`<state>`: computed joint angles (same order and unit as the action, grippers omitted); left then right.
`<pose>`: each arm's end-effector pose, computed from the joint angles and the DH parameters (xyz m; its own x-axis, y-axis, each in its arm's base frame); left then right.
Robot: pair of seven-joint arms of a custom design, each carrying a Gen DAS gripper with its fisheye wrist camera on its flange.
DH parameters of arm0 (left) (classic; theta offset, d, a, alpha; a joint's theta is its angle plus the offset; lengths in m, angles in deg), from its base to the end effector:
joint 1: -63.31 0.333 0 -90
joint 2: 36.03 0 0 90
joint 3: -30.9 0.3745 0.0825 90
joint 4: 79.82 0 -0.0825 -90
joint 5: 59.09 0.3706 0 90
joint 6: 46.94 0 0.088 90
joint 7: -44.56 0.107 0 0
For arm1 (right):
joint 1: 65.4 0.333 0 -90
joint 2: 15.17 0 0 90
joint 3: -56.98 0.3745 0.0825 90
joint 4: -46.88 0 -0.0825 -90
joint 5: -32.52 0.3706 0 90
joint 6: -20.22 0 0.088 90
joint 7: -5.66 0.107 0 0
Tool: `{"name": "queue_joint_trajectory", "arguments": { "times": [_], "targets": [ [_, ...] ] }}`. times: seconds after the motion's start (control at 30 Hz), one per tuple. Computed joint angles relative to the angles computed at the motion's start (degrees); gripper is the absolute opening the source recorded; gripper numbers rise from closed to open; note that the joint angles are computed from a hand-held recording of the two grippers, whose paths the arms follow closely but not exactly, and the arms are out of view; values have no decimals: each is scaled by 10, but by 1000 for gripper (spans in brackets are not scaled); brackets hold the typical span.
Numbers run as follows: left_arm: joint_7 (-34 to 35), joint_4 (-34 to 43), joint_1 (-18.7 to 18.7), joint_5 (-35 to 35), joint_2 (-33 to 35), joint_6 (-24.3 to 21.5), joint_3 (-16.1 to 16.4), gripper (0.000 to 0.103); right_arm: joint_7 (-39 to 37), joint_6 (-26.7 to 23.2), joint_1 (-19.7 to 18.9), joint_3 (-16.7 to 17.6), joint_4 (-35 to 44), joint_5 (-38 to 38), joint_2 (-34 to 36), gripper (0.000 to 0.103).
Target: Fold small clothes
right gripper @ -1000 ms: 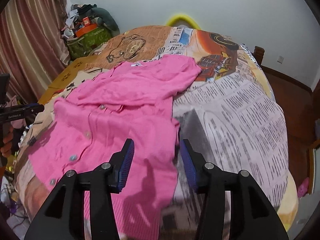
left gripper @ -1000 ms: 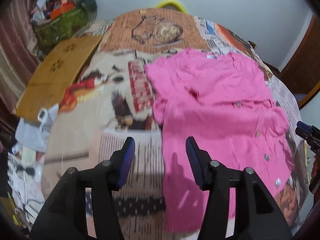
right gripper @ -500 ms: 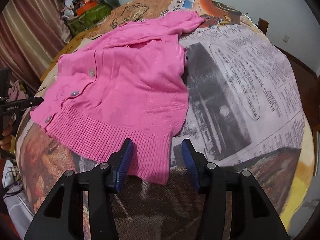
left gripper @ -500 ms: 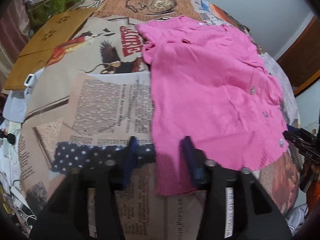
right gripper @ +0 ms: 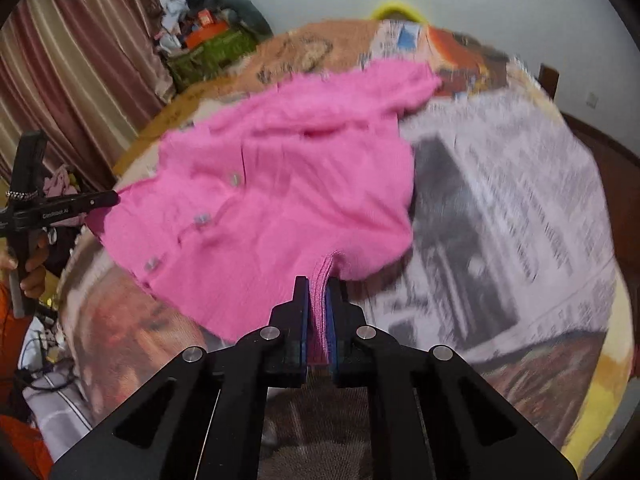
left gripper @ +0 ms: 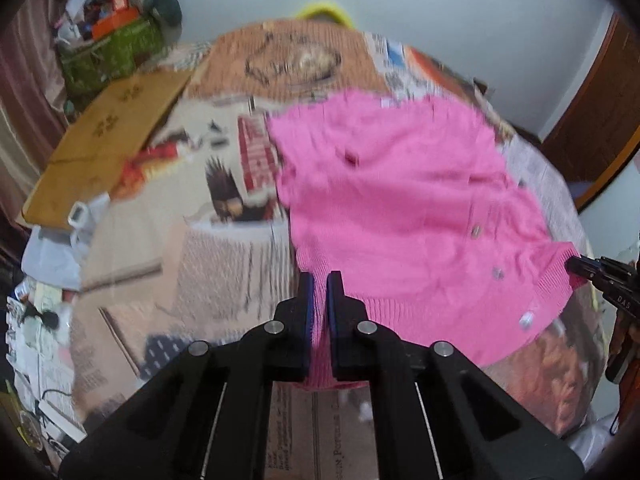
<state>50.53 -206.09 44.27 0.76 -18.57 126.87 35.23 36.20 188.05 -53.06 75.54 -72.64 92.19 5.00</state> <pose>0.5398 -0.2119 0.3436 0.1438 -0.9805 0.1339 -0.8189 -0.1938 -0.5402 0.5605 0.2547 0.3579 0.5734 -0.7794 -0.2524 -0.7378 -0.3574 -0.5726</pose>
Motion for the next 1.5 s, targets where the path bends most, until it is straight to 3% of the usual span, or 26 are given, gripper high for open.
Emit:
{"name": "queue_joint_trajectory", "arguments": {
  "times": [0.07, 0.3, 0.53, 0.77, 0.97, 1.3, 1.5],
  "targets": [
    [-24, 12, -10, 29, -7, -2, 15, 6, -23, 11, -8, 12, 12, 25, -1, 7],
    [-80, 67, 16, 101, -8, -16, 0, 6, -103, 28, -11, 21, 74, 108, 9, 6],
    [-34, 139, 49, 71, 21, -38, -24, 6, -128, 34, 6, 4, 144, 126, 36, 6],
    [65, 216, 61, -42, 88, -50, -20, 6, -31, 47, 22, -17, 224, 8, 96, 6],
    [170, 296, 77, -155, 162, -86, -29, 6, 90, 28, 55, -68, 303, -119, 156, 6],
    [316, 454, 97, -307, 287, -168, -46, 6, 285, -65, 111, -170, 471, -299, 277, 6],
    [359, 538, 78, -358, 345, -220, -15, 6, 358, -124, 107, -182, 558, -368, 337, 7]
  ]
}}
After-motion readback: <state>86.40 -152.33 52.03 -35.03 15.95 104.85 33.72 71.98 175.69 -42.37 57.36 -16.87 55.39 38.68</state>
